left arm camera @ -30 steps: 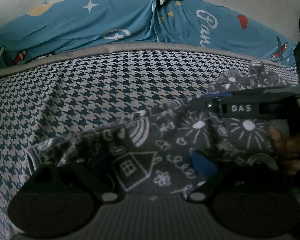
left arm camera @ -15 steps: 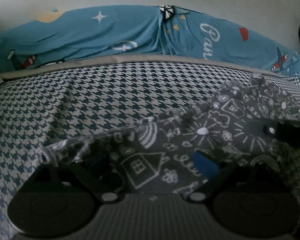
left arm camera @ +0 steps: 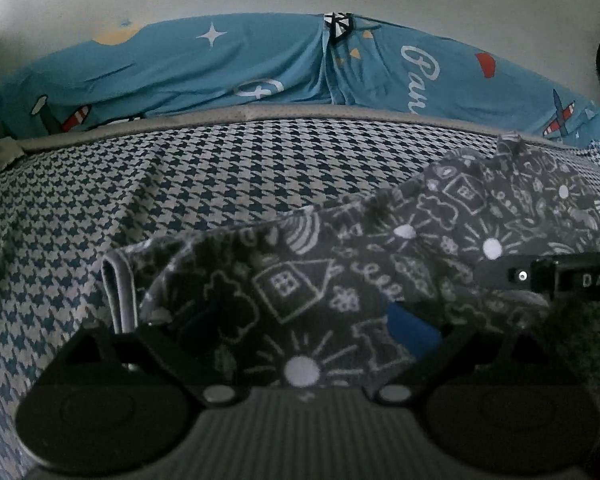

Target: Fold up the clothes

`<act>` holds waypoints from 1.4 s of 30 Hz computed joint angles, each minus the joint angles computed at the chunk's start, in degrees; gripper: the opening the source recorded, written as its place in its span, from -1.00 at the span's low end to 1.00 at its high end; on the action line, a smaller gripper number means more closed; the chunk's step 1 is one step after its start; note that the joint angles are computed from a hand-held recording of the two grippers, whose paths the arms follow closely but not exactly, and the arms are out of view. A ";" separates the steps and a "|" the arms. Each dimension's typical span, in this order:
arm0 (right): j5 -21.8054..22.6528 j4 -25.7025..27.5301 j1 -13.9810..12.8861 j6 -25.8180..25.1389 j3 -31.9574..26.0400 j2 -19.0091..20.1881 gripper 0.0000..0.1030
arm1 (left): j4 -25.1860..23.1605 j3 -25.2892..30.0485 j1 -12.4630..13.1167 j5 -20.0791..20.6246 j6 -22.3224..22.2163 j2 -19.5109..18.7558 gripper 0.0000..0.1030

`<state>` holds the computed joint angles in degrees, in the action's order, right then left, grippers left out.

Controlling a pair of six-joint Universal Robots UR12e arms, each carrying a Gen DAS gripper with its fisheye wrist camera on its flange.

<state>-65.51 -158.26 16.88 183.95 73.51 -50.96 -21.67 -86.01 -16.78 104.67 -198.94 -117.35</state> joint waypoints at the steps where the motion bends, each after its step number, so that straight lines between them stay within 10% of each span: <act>1: -0.13 0.03 0.03 -0.19 -0.02 0.06 -0.35 | 0.05 -0.01 -0.01 0.03 -0.15 -0.02 0.89; 24: -0.97 -2.28 0.15 -2.29 0.73 0.35 -0.41 | 5.88 -4.81 -1.47 3.55 -4.43 2.86 0.95; 42: 0.41 -13.98 -0.45 1.32 8.80 -4.40 -0.43 | 6.49 -7.36 -1.84 5.87 -6.34 4.26 0.99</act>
